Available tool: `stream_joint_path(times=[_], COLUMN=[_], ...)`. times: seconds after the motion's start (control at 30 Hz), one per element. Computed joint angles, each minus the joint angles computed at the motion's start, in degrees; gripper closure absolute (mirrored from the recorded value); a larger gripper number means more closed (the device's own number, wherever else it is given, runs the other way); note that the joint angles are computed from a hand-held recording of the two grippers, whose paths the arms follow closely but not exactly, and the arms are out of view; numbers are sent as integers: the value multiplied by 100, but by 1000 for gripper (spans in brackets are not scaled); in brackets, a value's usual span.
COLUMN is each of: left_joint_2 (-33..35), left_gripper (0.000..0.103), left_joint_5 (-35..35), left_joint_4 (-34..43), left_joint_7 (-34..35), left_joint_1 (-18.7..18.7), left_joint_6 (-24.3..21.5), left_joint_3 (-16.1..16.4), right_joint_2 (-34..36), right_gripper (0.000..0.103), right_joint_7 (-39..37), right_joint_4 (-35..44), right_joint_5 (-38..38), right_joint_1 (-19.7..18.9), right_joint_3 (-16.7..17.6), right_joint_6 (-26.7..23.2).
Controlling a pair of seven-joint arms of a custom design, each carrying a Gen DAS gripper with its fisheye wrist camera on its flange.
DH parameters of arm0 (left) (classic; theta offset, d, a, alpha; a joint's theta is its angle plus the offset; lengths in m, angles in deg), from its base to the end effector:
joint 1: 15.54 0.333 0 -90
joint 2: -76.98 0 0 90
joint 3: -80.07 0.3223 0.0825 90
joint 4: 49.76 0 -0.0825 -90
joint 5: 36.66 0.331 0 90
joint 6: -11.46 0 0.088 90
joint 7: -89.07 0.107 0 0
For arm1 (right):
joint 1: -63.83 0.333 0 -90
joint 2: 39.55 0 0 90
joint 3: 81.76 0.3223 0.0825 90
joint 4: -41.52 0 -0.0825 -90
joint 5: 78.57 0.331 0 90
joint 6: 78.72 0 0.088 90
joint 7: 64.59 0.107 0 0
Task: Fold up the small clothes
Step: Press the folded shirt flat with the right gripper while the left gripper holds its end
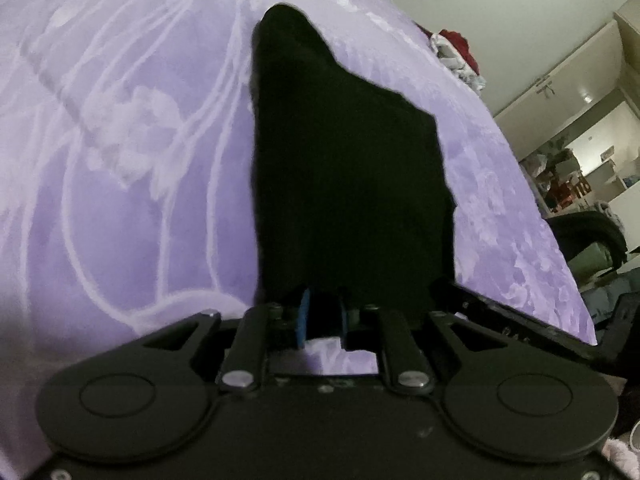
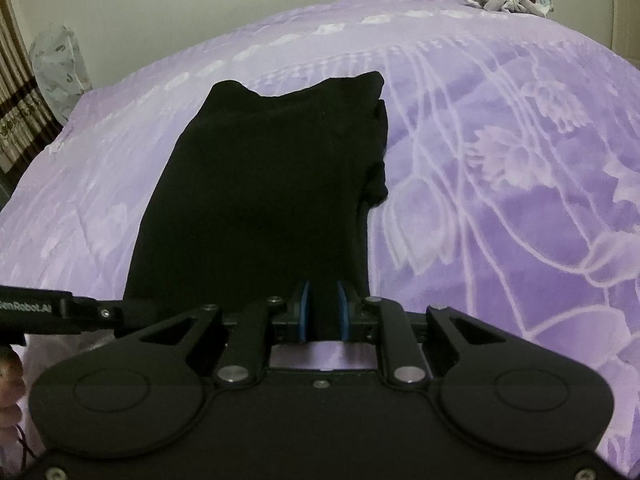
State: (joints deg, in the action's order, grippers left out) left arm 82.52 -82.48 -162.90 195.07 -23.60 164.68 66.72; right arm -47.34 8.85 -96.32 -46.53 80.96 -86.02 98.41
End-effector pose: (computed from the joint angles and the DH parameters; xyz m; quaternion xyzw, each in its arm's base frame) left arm 0.5417 -0.1840 0.5140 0.6417 -0.6600 0.3898 0.0248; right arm 0.4729 0.0618 0.4950 -0.6350 0.6590 -0.1919 0.3544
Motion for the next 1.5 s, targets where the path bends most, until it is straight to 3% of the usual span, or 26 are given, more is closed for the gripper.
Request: stream_joint_path(times=[0.13, 0.2, 0.3, 0.37, 0.43, 0.57, 0.7, 0.77, 0.83, 0.87, 0.93, 1.0, 1.07, 1.17, 1.23, 1.27, 1.3, 1.33, 1.4, 1.47, 1.5], left_joint_2=[118, 276, 658, 917, 1132, 1313, 1446, 1626, 1868, 2011, 2251, 2506, 2727, 3173, 3462, 3622, 3781, 3876, 4020, 4244, 4250], left_gripper=[76, 76, 75, 74, 74, 72, 72, 69, 59, 58, 56, 55, 55, 55, 62, 79, 100, 102, 102, 101, 99], left_joint_5=[1, 96, 267, 291, 665, 637, 358, 386, 979, 1481, 2156, 1883, 1772, 1879, 2074, 2191, 2271, 2411, 2726, 3367, 3454], left_joint_4=[247, 459, 922, 1198, 1364, 1412, 1680, 1951, 2275, 2450, 2726, 2967, 3191, 3817, 4310, 4599, 4862, 5040, 5317, 5798, 5786], left_joint_7=[57, 6, -32, 57, -266, -138, 179, -19, -832, -1374, -2106, -2135, -2179, -2496, -2820, -2949, -2906, -2946, -3178, -3727, -3780], left_joint_1=[12, 21, 54, 114, 68, 360, 589, 542, 254, 22, -195, 92, 328, 392, 308, 259, 265, 203, 66, -231, -237], left_joint_6=[229, 367, 606, 723, 735, 661, 525, 664, 760, 791, 755, 708, 735, 670, 584, 542, 566, 631, 555, -35, -91], left_joint_3=[2, -11, -113, -242, -208, -487, -670, -591, -220, 86, 413, 67, -256, -406, -352, -325, -399, -346, -144, 373, 389], right_joint_2=[-29, -45, 149, 465, 843, 1268, 1236, 1247, 1416, 1558, 1942, 2299, 2583, 2908, 3049, 3079, 3068, 3051, 2995, 3125, 3223], right_gripper=[96, 95, 94, 93, 93, 93, 93, 93, 83, 69, 65, 65, 65, 65, 69, 78, 97, 103, 103, 103, 103], right_joint_7=[265, 235, -1319, -2544, -3072, -2346, -2894, -3142, -3626, -3466, -3132, -2592, -1953, -1248, -1012, -1069, -1185, -1396, -1639, -969, -548], right_joint_4=[13, 51, 511, 1113, 1667, 1848, 1759, 1917, 2322, 2509, 2972, 3380, 3720, 4072, 4185, 4228, 4234, 4250, 4180, 4274, 4356], right_joint_5=[-309, -232, 1306, 2549, 3262, 2641, 3058, 3394, 4125, 4053, 3842, 3530, 3175, 2596, 2238, 2229, 2279, 2392, 2473, 1846, 1510], right_joint_1=[-161, -57, 1005, 1323, 1185, 846, 493, 296, 49, -14, -122, -203, -308, -385, -400, -501, -626, -790, -957, -809, -729], right_joint_3=[110, 27, -792, -1072, -1092, -995, -645, -481, -296, -252, -185, -208, -270, -332, -329, -207, -42, 172, 442, 121, -79], right_joint_6=[-2, 134, 503, 395, 8, -335, -379, -447, -458, -347, -39, 22, -276, -594, -589, -593, -583, -550, -197, -374, -613])
